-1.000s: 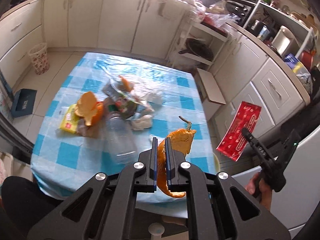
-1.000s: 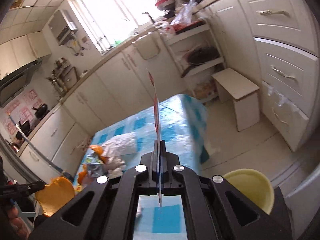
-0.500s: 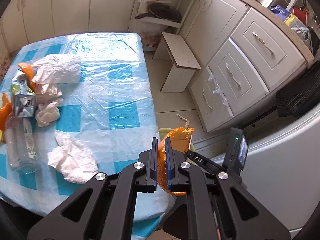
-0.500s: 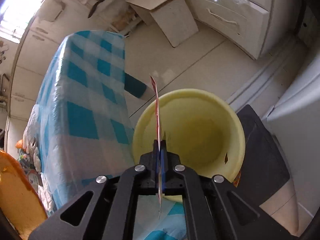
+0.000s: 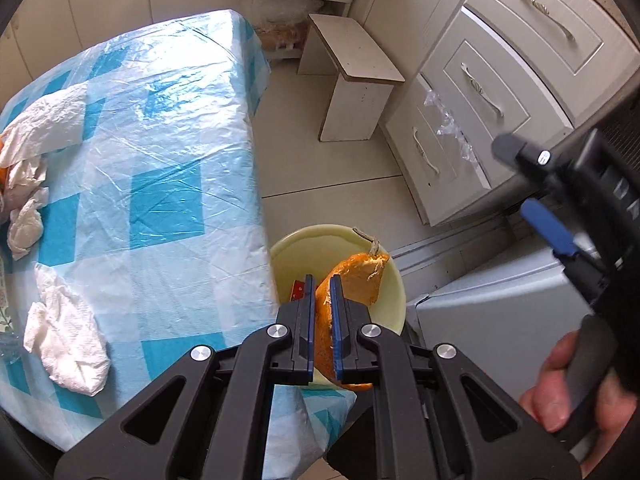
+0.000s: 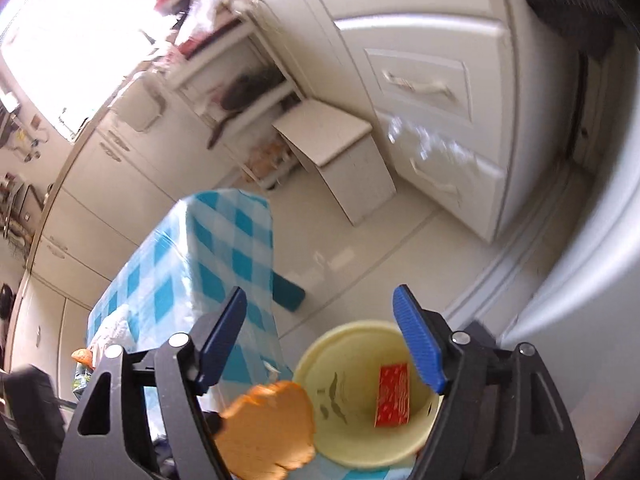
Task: Collect trash
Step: 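Carry packet and peel to the yellow bowl and open both tools over it, then move both tools back over the table toward the remaining trash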
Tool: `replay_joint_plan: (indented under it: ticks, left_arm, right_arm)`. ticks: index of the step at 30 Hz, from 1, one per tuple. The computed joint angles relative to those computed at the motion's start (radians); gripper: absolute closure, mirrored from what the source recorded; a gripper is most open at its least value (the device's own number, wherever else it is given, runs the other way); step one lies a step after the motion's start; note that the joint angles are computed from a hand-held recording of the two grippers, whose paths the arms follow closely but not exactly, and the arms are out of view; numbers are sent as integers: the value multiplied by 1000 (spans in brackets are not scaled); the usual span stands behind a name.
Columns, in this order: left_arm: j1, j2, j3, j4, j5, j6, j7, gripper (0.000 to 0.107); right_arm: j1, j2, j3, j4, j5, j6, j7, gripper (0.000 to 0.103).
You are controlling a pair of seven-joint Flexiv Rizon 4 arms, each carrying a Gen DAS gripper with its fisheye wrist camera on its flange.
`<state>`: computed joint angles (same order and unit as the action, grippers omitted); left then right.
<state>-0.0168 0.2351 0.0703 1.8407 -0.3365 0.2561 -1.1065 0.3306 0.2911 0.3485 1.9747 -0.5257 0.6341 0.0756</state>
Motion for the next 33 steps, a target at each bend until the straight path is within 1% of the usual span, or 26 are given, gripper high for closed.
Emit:
replay_joint_plan:
  ticks: [2, 4, 5, 6, 7, 9, 11, 13, 14, 18, 23, 27, 30, 33]
  left_arm:
    - [-5, -13, -14, 1, 15, -1, -15, 100]
    - [-10, -30, -24, -2, 27, -3, -28, 100]
    - [-13, -36, -28, -3, 37, 1, -33, 97]
    - [-16, -42, -31, -5, 43, -2, -33, 91]
    - [-18, -47, -33, -7, 49, -2, -35, 81]
    - [-23, -41, -33, 0, 58, 17, -36, 69]
    - [-27, -29, -28, 7, 53, 32, -26, 67]
    - [-26, -14, -21, 9, 50, 43, -18, 62]
    - [-25, 0, -14, 15, 49, 51, -8, 61]
    - [-14, 62, 12, 39, 61, 94, 38, 51]
    - [33, 133, 68, 56, 73, 100, 95, 44]
    - [89, 178, 114, 65, 97, 122, 138, 39]
    - [140, 192, 146, 64, 115, 147, 162, 36]
    - [200, 185, 168, 46, 138, 161, 154, 34]
  right_arm:
    - [-8, -3, -15, -2, -13, 30, -20, 28]
    - [-21, 2, -25, 19, 1, 97, 7, 28]
    - [-25, 1, -29, 22, 14, 125, 18, 28]
    - [-28, -2, -33, 25, 27, 151, 23, 28]
    - [-27, -5, -36, 23, 41, 168, 21, 28]
    - [-30, -12, -37, 17, 51, 197, 15, 28]
    - [-37, -23, -33, 8, 34, 210, 22, 28]
    - [-42, -27, -31, 6, 27, 232, 35, 28]
    - [-44, -31, -30, 4, 22, 239, 43, 28]
    - [-47, -39, -28, -2, 2, 257, 63, 28]
    - [-27, -73, -27, -36, -9, 262, 55, 28]
    - [5, -114, -25, -83, -36, 243, 11, 28]
    - [35, -144, -25, -115, -49, 223, -27, 28]
    - [72, -179, -30, -148, -25, 219, -87, 28]
